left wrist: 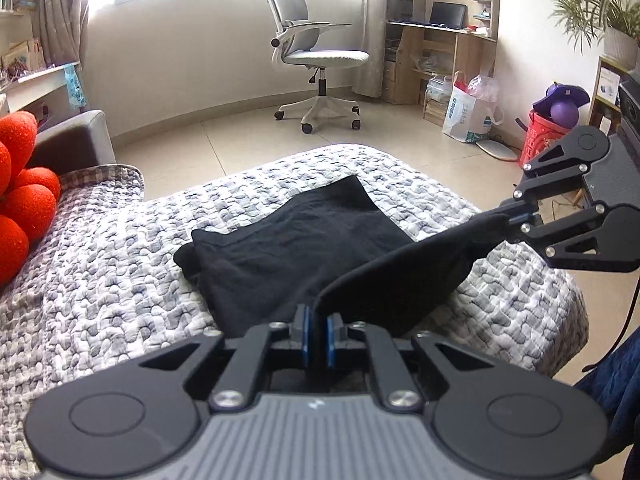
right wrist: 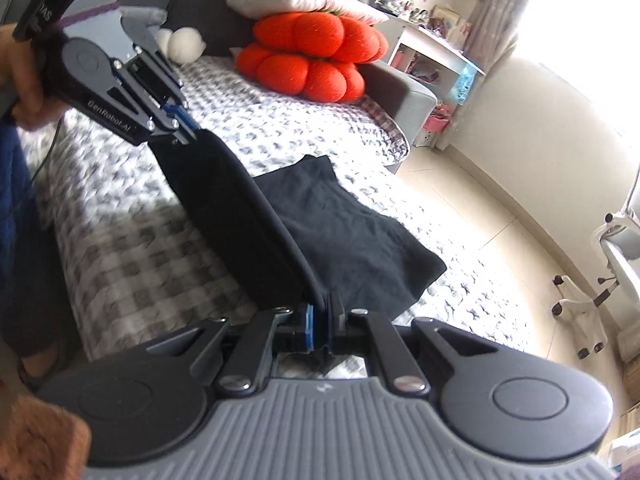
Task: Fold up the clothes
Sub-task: 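Lift the shirt end with both grippers and fold it over the strip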
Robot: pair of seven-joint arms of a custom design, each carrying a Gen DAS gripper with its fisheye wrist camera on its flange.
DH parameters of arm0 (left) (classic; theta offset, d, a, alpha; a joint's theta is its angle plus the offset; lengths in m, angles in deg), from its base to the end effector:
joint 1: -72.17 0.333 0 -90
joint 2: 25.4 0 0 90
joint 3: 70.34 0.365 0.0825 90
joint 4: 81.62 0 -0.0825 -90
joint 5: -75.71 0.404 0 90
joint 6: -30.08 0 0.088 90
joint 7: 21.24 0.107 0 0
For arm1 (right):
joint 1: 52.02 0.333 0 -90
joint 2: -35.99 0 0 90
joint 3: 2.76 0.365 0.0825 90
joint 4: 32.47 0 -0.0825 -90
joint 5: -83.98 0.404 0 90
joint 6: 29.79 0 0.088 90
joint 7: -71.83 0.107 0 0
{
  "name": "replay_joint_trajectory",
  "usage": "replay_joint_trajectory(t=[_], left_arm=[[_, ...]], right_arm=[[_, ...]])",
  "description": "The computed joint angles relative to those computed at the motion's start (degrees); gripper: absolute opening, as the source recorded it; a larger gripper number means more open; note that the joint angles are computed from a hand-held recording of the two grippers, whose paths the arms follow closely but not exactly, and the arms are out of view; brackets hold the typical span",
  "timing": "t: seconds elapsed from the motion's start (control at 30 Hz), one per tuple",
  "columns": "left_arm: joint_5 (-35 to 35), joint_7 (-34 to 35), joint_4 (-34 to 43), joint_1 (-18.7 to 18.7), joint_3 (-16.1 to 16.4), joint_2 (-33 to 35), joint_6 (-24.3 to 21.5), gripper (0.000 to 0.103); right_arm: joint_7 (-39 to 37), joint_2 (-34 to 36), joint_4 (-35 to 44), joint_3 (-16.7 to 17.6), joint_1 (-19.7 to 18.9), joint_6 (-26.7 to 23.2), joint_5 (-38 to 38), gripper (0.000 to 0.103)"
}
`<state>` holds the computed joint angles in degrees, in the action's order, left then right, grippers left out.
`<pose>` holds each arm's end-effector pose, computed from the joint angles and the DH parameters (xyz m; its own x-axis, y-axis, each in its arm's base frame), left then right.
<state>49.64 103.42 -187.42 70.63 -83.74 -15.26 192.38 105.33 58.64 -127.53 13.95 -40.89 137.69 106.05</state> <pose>0.6654 -0.1420 0.5625 -0.4519 -0.8921 0.0020 -0.5830 0.2937 -0.7575 0.6874 0.2940 0.5247 0.7491 -0.5836 0.3134 -0.2029 -0.6526 -0.7301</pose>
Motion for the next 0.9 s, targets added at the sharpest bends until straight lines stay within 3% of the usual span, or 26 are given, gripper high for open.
replay_joint_trajectory(t=[0.13, 0.3, 0.5, 0.9], left_arm=[[-4.20, 0.59, 6.01, 1.80, -0.81, 3.45, -3.95, 0.008], [-5.18, -4.35, 15.16, 2.63, -0.83, 9.75, -8.62, 0.008], [-4.98, -8.08, 20.75, 3.95, -2.17, 15.16, -8.10, 0.009], [0.96, -18.07, 30.97, 3.86, -1.81, 23.64, -9.81, 0.010]], right_arm=[[0.44, 2.54, 4.47, 0.98, -0.86, -1.02, 2.07, 0.005], [7.25, 6.66, 11.20, -2.66, 1.82, -2.84, -0.33, 0.005], [19.04, 13.35, 21.84, -7.14, 4.93, -7.91, -5.51, 0.005], [36.26, 24.17, 39.06, -12.33, 8.66, -13.85, -14.29, 0.005]])
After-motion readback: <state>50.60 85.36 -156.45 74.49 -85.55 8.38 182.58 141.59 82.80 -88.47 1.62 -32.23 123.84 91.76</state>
